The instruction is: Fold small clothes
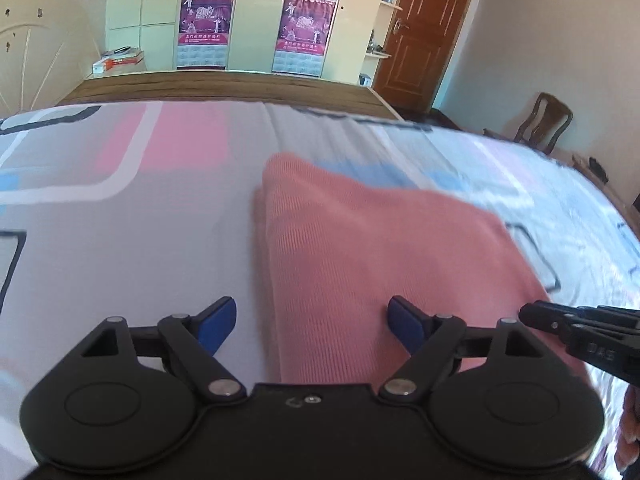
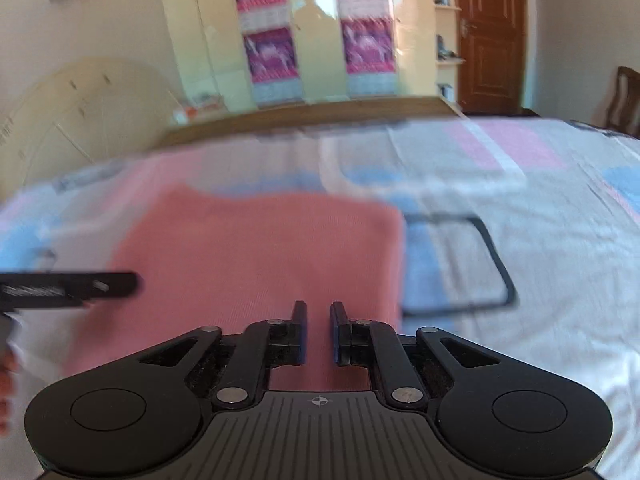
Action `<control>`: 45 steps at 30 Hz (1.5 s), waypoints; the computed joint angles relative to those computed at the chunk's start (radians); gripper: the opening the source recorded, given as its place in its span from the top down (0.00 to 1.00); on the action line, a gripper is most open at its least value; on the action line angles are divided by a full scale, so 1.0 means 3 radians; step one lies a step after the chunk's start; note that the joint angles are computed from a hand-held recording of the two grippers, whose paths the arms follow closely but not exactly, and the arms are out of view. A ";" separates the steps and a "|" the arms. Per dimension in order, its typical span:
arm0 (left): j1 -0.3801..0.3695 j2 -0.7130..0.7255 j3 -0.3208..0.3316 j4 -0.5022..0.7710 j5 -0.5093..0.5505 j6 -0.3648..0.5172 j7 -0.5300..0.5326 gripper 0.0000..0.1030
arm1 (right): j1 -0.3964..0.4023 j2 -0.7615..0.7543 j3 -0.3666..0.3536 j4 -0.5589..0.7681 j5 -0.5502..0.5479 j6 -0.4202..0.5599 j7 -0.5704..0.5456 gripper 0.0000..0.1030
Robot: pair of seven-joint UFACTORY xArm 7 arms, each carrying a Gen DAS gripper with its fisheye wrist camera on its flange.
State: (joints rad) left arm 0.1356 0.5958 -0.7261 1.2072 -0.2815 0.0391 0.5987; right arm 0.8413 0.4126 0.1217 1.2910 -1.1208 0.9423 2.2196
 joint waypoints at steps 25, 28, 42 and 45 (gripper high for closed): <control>0.0113 -0.0533 -0.0050 -0.0661 -0.0464 0.0153 0.0393 0.15 | 0.0279 -0.0005 0.0169 -0.0090 0.0233 0.0157 -0.0011 0.90; 0.0036 -0.0599 0.0005 -0.0662 -0.0535 0.0133 0.0505 0.15 | 0.0300 -0.0114 0.0149 -0.0146 0.0155 0.0149 0.0094 0.90; -0.0204 -0.0513 0.0034 -0.0335 -0.0614 -0.0018 0.0720 0.14 | -0.0065 -0.0431 0.0211 -0.0328 -0.0212 0.0097 0.0258 0.89; -0.0387 -0.0405 0.0184 -0.0159 -0.0486 -0.0011 0.0590 0.14 | -0.0138 -0.0406 0.0189 -0.0305 -0.0270 0.0043 0.0194 0.89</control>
State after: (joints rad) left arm 0.0194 0.4741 -0.6710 1.1595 -0.4274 0.0358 0.7757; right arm 0.8000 0.2909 0.1785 1.1994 -1.2019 0.9552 2.2779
